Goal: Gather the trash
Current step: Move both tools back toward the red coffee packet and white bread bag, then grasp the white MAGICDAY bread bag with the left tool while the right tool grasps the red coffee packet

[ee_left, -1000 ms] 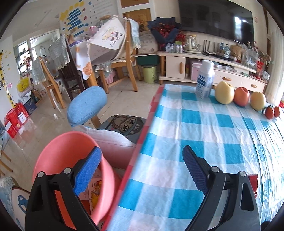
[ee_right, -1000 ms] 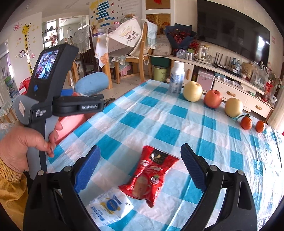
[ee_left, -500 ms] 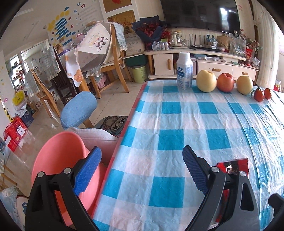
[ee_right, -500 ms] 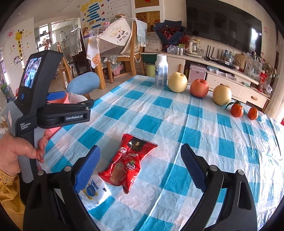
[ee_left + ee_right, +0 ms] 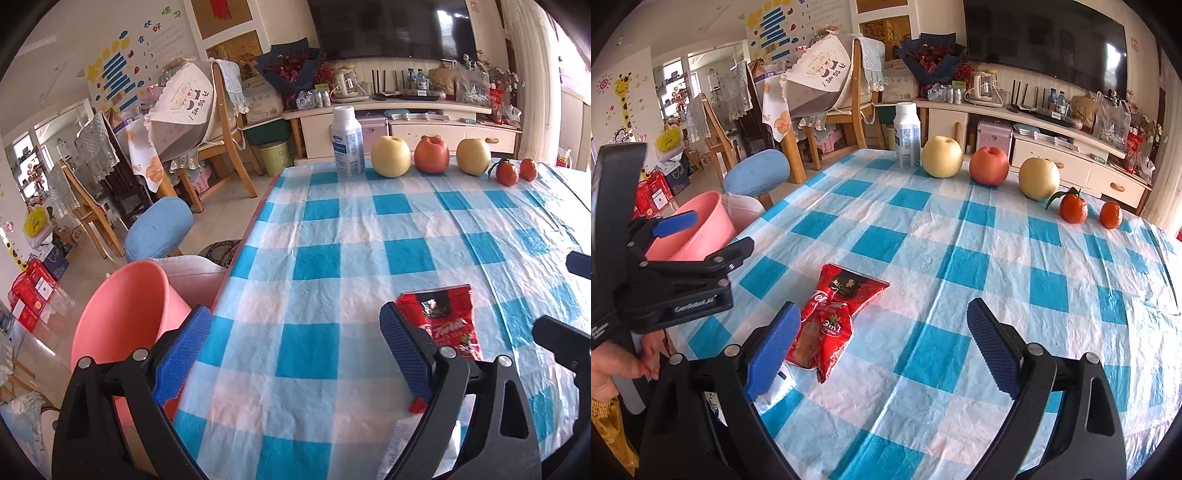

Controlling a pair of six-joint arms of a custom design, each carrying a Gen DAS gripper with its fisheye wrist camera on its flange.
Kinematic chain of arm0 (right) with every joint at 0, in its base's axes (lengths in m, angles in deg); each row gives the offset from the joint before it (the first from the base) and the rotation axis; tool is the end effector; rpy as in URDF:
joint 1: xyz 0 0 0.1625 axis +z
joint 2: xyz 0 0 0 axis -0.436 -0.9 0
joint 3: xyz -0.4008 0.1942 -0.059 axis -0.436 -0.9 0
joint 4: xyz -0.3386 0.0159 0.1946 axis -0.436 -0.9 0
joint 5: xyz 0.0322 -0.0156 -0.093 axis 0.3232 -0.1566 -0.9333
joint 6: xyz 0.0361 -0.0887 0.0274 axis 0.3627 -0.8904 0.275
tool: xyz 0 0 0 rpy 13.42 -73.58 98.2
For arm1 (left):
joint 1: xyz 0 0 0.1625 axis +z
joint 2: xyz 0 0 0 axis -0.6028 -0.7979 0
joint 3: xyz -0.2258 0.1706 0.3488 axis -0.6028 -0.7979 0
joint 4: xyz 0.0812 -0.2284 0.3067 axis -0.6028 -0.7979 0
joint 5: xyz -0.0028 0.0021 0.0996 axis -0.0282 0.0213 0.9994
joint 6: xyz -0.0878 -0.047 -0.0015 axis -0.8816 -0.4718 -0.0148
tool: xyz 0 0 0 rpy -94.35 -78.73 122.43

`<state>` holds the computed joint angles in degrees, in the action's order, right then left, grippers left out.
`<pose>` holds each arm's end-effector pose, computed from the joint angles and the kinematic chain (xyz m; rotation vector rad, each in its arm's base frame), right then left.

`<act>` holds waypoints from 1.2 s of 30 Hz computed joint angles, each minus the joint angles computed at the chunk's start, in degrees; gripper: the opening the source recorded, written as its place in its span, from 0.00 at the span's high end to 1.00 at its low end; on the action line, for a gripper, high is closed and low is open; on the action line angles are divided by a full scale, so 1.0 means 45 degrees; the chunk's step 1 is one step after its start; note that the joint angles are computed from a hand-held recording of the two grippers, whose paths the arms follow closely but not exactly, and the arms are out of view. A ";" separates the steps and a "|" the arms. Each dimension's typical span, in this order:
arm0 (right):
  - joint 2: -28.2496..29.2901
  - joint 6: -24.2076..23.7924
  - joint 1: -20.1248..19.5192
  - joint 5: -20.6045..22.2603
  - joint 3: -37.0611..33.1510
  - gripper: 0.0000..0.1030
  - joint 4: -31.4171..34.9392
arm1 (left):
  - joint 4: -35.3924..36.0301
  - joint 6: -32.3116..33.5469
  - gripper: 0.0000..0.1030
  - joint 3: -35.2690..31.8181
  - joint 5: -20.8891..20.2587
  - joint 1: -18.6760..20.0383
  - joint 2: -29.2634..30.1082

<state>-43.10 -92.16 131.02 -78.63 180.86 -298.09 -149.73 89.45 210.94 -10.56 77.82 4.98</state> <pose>0.1706 -0.3574 0.0949 0.3361 -2.2626 1.0021 -0.1707 -0.4303 0.1018 0.8945 2.0695 -0.8057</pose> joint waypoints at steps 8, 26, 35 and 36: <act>-0.0326 0.0375 -0.0491 0.0502 0.0573 0.11 -0.0067 | 0.1201 -0.1844 0.11 0.1301 -0.1053 -0.0767 -0.1150; -0.0944 0.2103 -0.2387 0.3862 0.1119 0.11 0.1690 | 0.3566 -0.3532 0.11 0.2227 -0.4310 -0.0198 -0.1568; -0.0567 0.1820 -0.2067 0.3928 0.0263 0.11 0.2851 | 0.3892 -0.3237 0.31 0.1928 -0.4859 0.0351 -0.1251; -0.0530 0.1790 -0.2051 0.3925 0.0185 0.11 0.2922 | 0.3908 -0.3220 0.31 0.1889 -0.4927 0.0411 -0.1231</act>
